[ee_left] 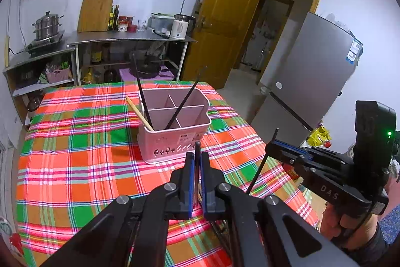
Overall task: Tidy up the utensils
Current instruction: 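Lift both black chopsticks and carry them over the pink basket, then lower both black chopsticks into the pink basket and open both tools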
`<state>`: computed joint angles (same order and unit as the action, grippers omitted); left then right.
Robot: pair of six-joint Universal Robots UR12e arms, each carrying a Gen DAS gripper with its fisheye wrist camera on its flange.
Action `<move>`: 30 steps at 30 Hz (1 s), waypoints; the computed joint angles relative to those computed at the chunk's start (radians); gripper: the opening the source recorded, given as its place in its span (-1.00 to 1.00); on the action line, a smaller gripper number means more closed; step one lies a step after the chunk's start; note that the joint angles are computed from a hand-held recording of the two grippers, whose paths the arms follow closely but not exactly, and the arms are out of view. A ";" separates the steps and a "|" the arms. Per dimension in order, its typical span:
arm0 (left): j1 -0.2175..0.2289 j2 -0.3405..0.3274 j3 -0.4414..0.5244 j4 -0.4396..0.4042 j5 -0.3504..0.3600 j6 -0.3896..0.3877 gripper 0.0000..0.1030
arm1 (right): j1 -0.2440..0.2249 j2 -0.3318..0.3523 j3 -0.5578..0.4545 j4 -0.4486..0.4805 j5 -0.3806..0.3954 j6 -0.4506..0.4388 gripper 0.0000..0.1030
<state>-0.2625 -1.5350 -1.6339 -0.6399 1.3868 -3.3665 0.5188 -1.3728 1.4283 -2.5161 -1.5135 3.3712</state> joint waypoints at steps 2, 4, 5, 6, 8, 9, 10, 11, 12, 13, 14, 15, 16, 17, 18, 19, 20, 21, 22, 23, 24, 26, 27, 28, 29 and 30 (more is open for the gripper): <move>0.002 -0.001 0.005 -0.001 -0.004 0.000 -0.92 | -0.001 -0.001 -0.001 -0.005 -0.002 0.001 -0.92; 0.004 -0.003 0.010 -0.001 -0.007 0.003 -0.92 | -0.002 0.001 -0.006 -0.008 -0.005 0.000 -0.92; 0.006 -0.006 0.014 -0.004 -0.012 0.004 -0.92 | -0.004 0.001 -0.007 -0.009 -0.003 -0.001 -0.92; 0.008 -0.008 0.019 -0.008 -0.017 0.005 -0.92 | -0.004 0.001 -0.009 -0.011 -0.004 -0.001 -0.92; 0.010 -0.011 0.025 -0.013 -0.019 0.007 -0.92 | -0.003 0.002 -0.013 -0.014 -0.005 -0.002 -0.92; 0.010 -0.013 0.029 -0.015 -0.020 0.009 -0.92 | -0.003 0.003 -0.015 -0.015 -0.005 -0.003 -0.92; 0.012 -0.015 0.033 -0.017 -0.021 0.010 -0.92 | -0.004 0.004 -0.017 -0.016 -0.005 -0.003 -0.92; 0.013 -0.017 0.035 -0.019 -0.024 0.008 -0.92 | -0.004 0.005 -0.018 -0.017 -0.004 -0.001 -0.92; 0.016 -0.018 0.038 -0.021 -0.030 0.004 -0.92 | -0.005 0.006 -0.020 -0.017 -0.003 -0.001 -0.92; 0.018 -0.018 0.035 -0.018 -0.034 0.004 -0.92 | -0.006 0.006 -0.019 -0.019 -0.002 -0.001 -0.92; 0.019 -0.019 0.037 -0.019 -0.035 0.003 -0.92 | -0.006 0.008 -0.021 -0.019 -0.001 0.000 -0.92; 0.019 -0.020 0.039 -0.020 -0.035 0.003 -0.92 | -0.007 0.009 -0.023 -0.020 0.000 0.000 -0.92; 0.020 -0.024 0.044 -0.022 -0.036 0.002 -0.92 | -0.008 0.011 -0.025 -0.021 0.002 0.000 -0.92; 0.021 -0.027 0.049 -0.026 -0.039 0.001 -0.92 | -0.009 0.014 -0.028 -0.022 0.003 0.000 -0.92; 0.022 -0.030 0.053 -0.029 -0.039 0.001 -0.92 | -0.008 0.014 -0.029 -0.022 0.003 0.001 -0.92; 0.022 -0.033 0.056 -0.030 -0.037 -0.001 -0.92 | -0.009 0.017 -0.034 -0.021 0.005 0.001 -0.92; 0.023 -0.035 0.061 -0.031 -0.036 -0.002 -0.92 | -0.010 0.020 -0.038 -0.021 0.006 0.001 -0.92; 0.024 -0.039 0.067 -0.034 -0.038 -0.002 -0.92 | -0.011 0.025 -0.045 -0.020 0.006 0.001 -0.92; 0.027 -0.043 0.074 -0.037 -0.039 0.000 -0.92 | -0.011 0.030 -0.052 -0.021 0.004 -0.001 -0.92; 0.028 -0.046 0.081 -0.038 -0.037 0.000 -0.92 | -0.011 0.034 -0.059 -0.022 0.002 -0.003 -0.92; 0.030 -0.050 0.091 -0.039 -0.034 -0.001 -0.92 | -0.011 0.040 -0.067 -0.025 0.000 -0.003 -0.92; 0.034 -0.059 0.109 -0.038 -0.034 -0.003 -0.92 | -0.012 0.050 -0.086 -0.036 -0.003 -0.007 -0.92; 0.035 -0.063 0.118 -0.037 -0.033 -0.002 -0.92 | -0.013 0.055 -0.097 -0.041 -0.007 -0.008 -0.92; 0.036 -0.069 0.132 -0.037 -0.028 -0.001 -0.92 | -0.013 0.061 -0.109 -0.047 -0.010 -0.008 -0.92; 0.038 -0.073 0.143 -0.036 -0.025 0.001 -0.92 | -0.014 0.064 -0.114 -0.053 -0.011 -0.008 -0.92; 0.040 -0.079 0.157 -0.035 -0.020 0.005 -0.92 | -0.015 0.072 -0.130 -0.060 -0.012 -0.009 -0.92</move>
<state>-0.2228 -1.6138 -1.4771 -0.6747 1.3666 -3.3619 0.5040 -1.3007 1.2984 -2.5763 -1.5258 3.3619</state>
